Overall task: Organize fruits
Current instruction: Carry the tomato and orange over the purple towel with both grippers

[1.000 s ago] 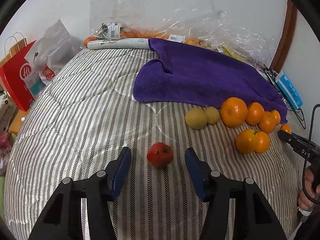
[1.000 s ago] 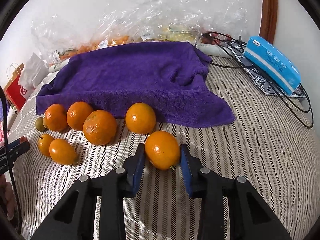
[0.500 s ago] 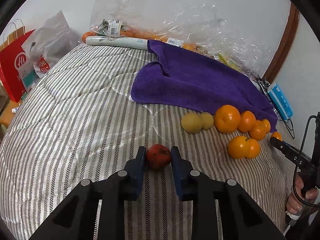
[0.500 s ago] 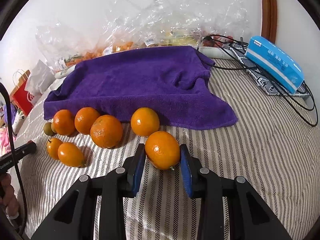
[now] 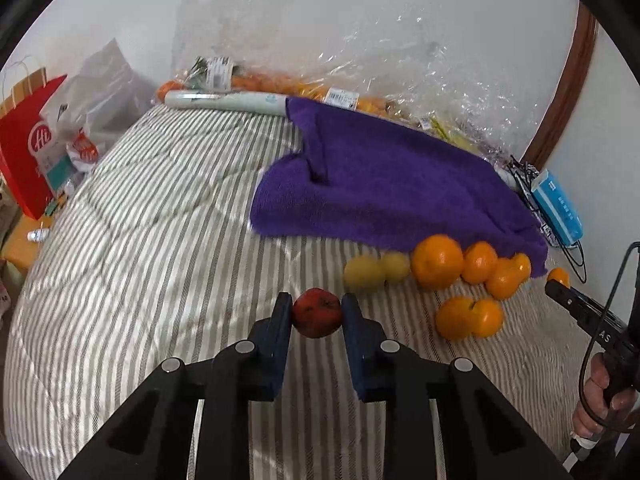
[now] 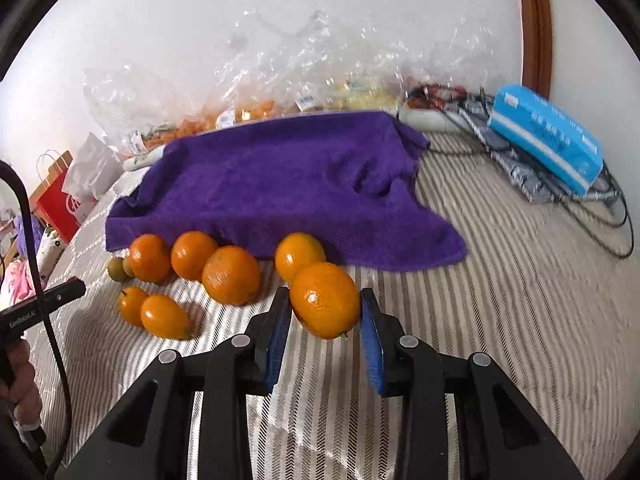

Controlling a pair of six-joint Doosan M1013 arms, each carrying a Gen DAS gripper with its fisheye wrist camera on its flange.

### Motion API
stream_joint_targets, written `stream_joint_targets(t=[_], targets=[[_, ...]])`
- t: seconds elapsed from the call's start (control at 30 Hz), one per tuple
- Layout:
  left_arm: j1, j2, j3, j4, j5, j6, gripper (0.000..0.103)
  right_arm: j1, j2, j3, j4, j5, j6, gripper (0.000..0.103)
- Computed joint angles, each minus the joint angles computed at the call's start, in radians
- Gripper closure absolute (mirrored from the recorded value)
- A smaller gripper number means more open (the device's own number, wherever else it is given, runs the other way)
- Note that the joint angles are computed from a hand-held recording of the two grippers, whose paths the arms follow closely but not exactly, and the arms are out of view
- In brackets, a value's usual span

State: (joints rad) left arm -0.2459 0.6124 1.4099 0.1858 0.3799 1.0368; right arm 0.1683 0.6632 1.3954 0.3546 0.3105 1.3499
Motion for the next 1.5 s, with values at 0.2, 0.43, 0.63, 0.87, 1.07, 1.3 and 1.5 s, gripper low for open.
stream_joint_targets(t=[0.2, 0.43, 0.63, 0.87, 1.07, 1.3, 1.5], targets=[[-0.006, 0.006, -0.06, 0.089, 0.003, -0.044, 0.079, 0.001, -0.005, -0.049, -0.017, 0.0, 0.013, 0.069], [-0.009, 0.046, -0.162, 0.097, 0.012, -0.025, 0.079, 0.006, 0.012, -0.134, -0.007, -0.018, -0.007, 0.069], [-0.003, 0.114, -0.283, -0.026, 0.054, 0.087, 0.079, 0.007, 0.061, -0.234, 0.012, 0.035, -0.034, 0.069], [0.0, 0.191, -0.401, -0.069, 0.103, 0.114, 0.079, 0.005, 0.135, -0.36, -0.046, 0.1, 0.025, 0.069], [0.002, 0.248, -0.462, -0.086, 0.165, 0.131, 0.079, -0.003, 0.191, -0.423, -0.058, 0.16, 0.04, 0.069], [0.011, 0.266, -0.471, -0.108, 0.192, 0.125, 0.079, -0.013, 0.228, -0.465, -0.082, 0.216, 0.102, 0.069], [0.014, 0.279, -0.491, -0.108, 0.215, 0.125, 0.079, -0.007, 0.245, -0.482, -0.136, 0.229, 0.13, 0.069]])
